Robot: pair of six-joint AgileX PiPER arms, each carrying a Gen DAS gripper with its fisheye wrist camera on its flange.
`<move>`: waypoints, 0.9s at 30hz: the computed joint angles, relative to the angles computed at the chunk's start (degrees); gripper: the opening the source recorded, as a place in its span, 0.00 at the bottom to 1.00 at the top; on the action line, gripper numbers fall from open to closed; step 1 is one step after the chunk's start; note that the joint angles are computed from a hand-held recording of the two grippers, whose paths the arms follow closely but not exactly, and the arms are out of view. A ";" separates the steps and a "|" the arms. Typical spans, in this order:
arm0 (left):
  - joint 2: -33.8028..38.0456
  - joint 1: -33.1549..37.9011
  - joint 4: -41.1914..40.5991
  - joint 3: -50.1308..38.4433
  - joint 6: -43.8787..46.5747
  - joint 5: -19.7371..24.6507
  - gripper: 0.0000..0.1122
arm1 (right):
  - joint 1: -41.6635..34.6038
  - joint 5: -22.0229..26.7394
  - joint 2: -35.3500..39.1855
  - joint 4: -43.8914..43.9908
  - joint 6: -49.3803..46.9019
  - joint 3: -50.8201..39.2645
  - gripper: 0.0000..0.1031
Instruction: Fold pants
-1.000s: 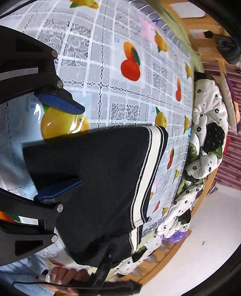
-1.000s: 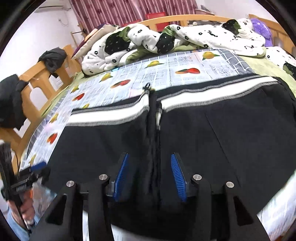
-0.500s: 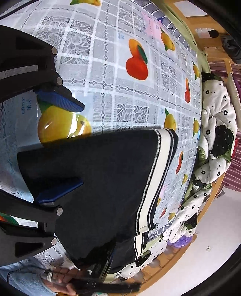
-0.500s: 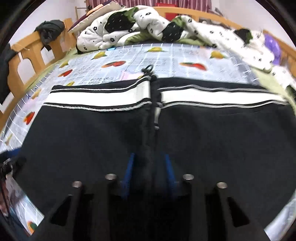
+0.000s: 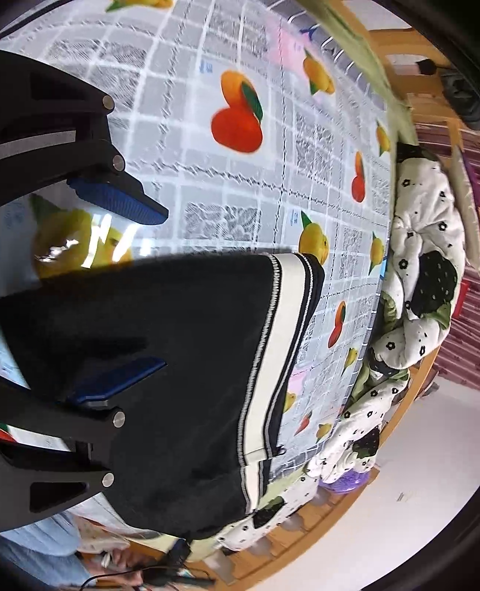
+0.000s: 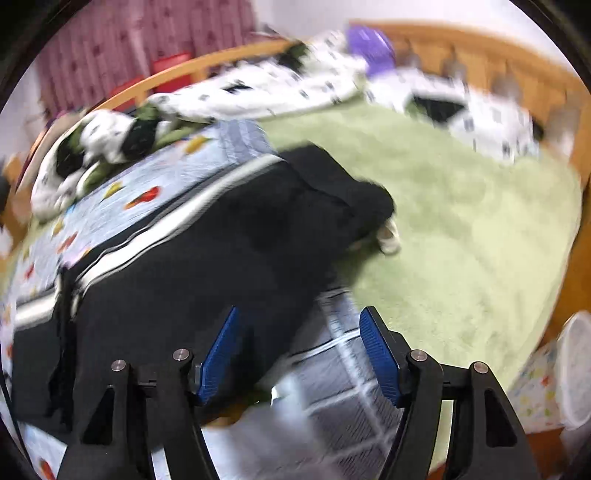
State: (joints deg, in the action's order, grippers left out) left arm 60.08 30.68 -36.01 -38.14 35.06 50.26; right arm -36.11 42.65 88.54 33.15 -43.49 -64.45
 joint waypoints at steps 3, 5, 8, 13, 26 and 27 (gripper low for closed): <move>4.92 -1.43 -1.72 -1.61 0.37 -1.08 0.64 | -1.46 4.19 9.58 4.92 0.11 -7.97 0.64; 8.73 -2.48 -1.99 -3.01 -0.15 -2.06 0.60 | -1.81 6.28 13.65 8.49 -0.17 -11.97 0.64; 14.09 -1.38 -6.77 -4.93 2.01 -2.35 0.55 | -0.25 9.57 19.79 10.26 1.95 -18.86 0.56; 22.45 -2.10 -10.25 -10.40 -0.69 -0.48 0.19 | 1.93 7.50 20.22 9.96 4.61 -19.98 0.28; 17.08 4.03 -11.01 -16.76 0.17 7.64 0.09 | 25.49 -4.82 -8.69 -11.18 21.70 -14.41 0.12; 17.25 7.44 -11.06 -17.39 1.95 9.86 0.09 | 28.82 -4.00 -9.76 -14.30 25.04 -15.74 0.12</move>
State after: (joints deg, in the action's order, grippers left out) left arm 77.32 38.12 -47.07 -55.53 37.01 60.12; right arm -7.29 38.65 78.78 18.85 -18.45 -80.19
